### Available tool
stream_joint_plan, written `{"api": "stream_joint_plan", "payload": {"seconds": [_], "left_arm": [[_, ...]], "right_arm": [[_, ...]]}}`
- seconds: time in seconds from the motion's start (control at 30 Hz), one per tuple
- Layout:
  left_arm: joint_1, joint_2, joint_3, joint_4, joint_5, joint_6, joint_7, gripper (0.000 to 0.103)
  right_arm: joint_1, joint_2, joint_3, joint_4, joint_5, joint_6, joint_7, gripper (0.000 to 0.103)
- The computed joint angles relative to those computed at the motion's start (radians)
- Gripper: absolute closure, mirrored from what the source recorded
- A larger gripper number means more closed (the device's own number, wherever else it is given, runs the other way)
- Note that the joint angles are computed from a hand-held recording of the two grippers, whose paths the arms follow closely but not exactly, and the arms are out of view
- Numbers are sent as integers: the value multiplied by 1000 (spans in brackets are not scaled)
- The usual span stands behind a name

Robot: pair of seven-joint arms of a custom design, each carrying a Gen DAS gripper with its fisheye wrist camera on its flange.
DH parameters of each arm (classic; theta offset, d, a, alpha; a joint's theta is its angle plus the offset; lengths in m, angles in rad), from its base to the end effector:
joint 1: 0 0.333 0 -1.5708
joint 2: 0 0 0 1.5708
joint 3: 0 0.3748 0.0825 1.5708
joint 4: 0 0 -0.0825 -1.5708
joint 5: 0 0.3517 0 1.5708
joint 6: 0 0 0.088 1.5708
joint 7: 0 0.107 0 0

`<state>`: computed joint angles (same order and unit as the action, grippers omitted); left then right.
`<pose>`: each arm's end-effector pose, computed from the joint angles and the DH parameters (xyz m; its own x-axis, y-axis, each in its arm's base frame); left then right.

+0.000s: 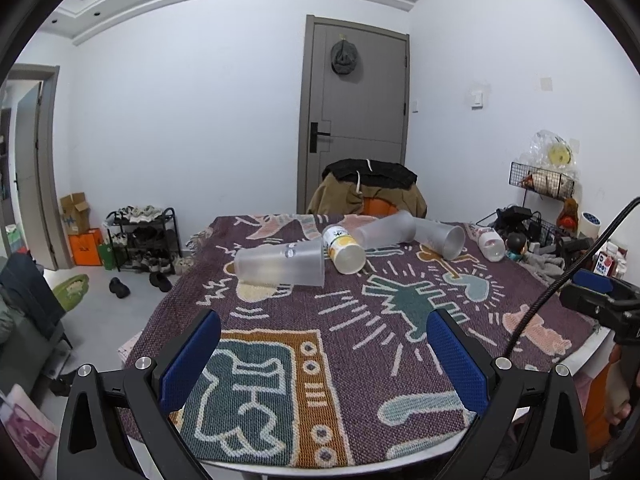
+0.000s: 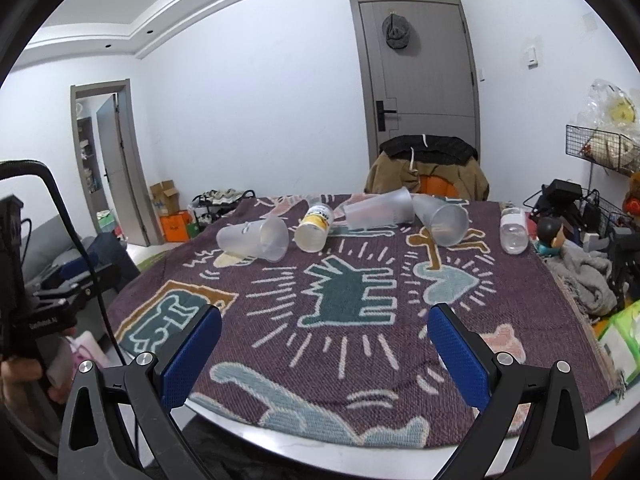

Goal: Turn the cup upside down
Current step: 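Move the right tool to the lying Vitamin C bottle and close on it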

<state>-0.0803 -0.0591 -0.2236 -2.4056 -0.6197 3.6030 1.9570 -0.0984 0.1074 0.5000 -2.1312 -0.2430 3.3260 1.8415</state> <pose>0.4809 -0.0768 0.5587 0.0062 -0.9983 0.0578 -0.3664 -0.0560 -0.9288 0.5294 0.2374 0.5781 0.4094 -0.9069 -0.0996 -0.4528 -0.1072 -0.8851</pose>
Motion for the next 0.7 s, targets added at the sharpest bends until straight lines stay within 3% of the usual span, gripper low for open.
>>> {"api": "stream_joint_plan", "payload": {"seconds": [0.07,0.13,0.17,0.2,0.27,0.37,0.43,0.5,0.63,0.7], "left_arm": [[2,12,3,11,0,18,5,0],[-2,32,-1,40,-67,47,62,0],[-6,35,11,43,-52,52,45,0],[-7,37,24,46,-23,48,16,0],[-2,44,49,57,33,35,-50,0],[19,59,83,73,145,17,-180,0],[23,75,91,101,129,1,-166,0],[18,88,99,123,102,-4,-131,0],[7,122,121,162,57,14,-91,0],[6,137,134,178,49,22,-98,0]], "right_arm": [[-47,23,60,45,6,-35,-15,0],[-18,42,43,97,28,-90,-31,0],[-28,57,64,128,48,-124,-52,0],[-15,67,58,149,60,-138,-65,0],[93,85,-55,203,25,-170,-31,0],[179,124,-136,286,20,-219,-28,0],[163,159,-103,340,81,-251,-83,0],[101,200,-12,385,176,-267,-172,0],[153,276,-49,513,231,-359,-198,0],[211,316,-111,593,221,-418,-186,0]]}}
